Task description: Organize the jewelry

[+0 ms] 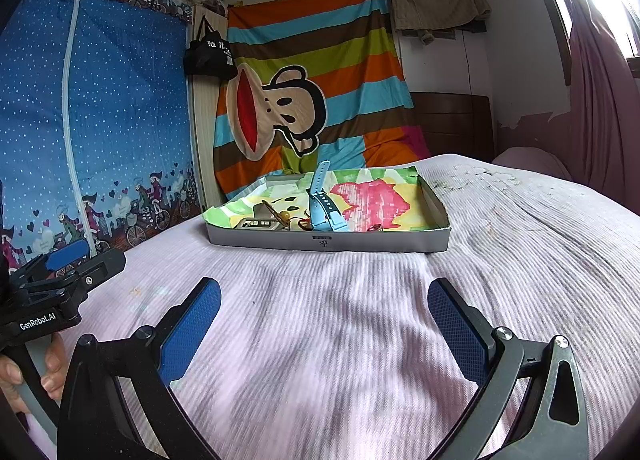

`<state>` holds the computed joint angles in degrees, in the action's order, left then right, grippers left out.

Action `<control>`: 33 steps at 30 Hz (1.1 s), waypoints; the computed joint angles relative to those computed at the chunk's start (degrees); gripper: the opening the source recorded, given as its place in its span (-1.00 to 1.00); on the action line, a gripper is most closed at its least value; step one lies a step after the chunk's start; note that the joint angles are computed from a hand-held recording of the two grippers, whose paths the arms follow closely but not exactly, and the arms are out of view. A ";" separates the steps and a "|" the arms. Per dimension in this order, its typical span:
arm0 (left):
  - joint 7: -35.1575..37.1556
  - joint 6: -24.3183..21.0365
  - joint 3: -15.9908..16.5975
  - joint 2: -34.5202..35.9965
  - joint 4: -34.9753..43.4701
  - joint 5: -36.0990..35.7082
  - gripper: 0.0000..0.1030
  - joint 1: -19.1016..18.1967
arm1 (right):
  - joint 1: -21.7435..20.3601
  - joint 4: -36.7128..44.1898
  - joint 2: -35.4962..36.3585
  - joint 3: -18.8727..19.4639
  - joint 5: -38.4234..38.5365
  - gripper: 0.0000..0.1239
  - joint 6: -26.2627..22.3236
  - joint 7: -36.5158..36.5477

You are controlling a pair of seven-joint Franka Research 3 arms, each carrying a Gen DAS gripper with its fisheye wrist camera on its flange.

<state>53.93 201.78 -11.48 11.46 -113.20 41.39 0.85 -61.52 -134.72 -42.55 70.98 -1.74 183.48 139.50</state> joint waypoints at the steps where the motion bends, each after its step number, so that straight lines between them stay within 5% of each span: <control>1: -0.03 -0.02 -0.01 0.01 0.00 -0.08 1.00 -0.02 | 0.02 0.00 -0.02 0.00 -0.01 0.64 -0.03 0.02; 33: 0.80 0.26 0.23 0.01 -0.23 -0.83 1.00 -0.32 | 0.12 0.13 -0.01 -0.11 -0.31 0.64 -0.25 0.17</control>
